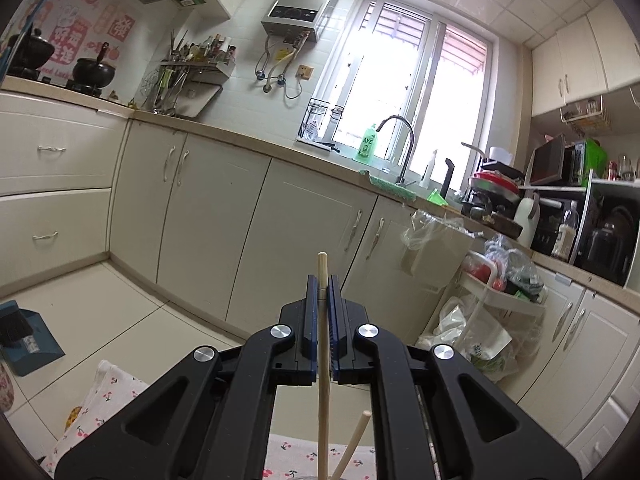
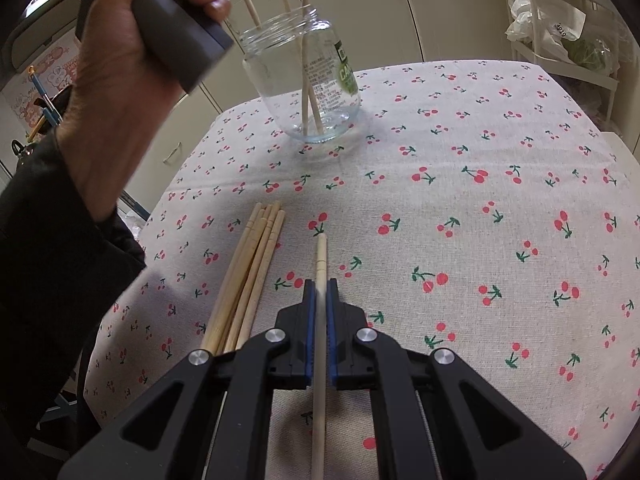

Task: Organize utensils
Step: 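Carry the stick into the jar and open the left tool while the right tool holds its stick, then raise the held stick over the jar and release it from the right tool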

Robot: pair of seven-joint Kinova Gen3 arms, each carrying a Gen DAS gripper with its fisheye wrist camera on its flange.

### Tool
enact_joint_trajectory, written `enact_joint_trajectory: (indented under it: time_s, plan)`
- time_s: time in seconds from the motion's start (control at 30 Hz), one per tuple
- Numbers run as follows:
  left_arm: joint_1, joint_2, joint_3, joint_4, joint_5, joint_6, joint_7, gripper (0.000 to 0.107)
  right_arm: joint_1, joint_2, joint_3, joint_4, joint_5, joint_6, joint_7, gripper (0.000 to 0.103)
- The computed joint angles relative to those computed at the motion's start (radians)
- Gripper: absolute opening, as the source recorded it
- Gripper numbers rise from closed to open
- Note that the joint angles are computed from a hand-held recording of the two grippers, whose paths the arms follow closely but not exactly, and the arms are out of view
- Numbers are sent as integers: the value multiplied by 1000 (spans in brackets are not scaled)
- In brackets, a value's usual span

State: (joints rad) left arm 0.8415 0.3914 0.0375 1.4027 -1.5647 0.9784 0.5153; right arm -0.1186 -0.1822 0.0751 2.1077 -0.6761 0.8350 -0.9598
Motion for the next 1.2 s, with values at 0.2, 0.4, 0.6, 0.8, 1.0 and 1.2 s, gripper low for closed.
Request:
enact_joint_trajectory:
  time_s: [0.2, 0.4, 0.6, 0.8, 1.0, 1.2]
  plan:
    - [5, 8, 7, 28, 4, -11, -14, 5, 5, 12, 1, -17, 6, 24, -9, 6]
    - [10, -9, 27, 66, 53, -14, -84, 5, 7, 19, -23, -38, 54, 33, -34, 6]
    - [16, -36, 48, 104, 110, -13, -158, 5, -12, 10, -52, -50, 122, 25, -89, 14]
    - [4, -74, 69, 135, 178, -32, -223, 16, -49, -12, -125, -64, 265, -7, -203, 32]
    - [9, -136, 97, 224, 185, 4, -166, 50, -85, -17, -177, -70, 442, -47, -329, 32]
    - [-16, -214, 163, 349, 245, 36, -95, 66, -143, -12, -210, -82, 562, -50, -348, 11]
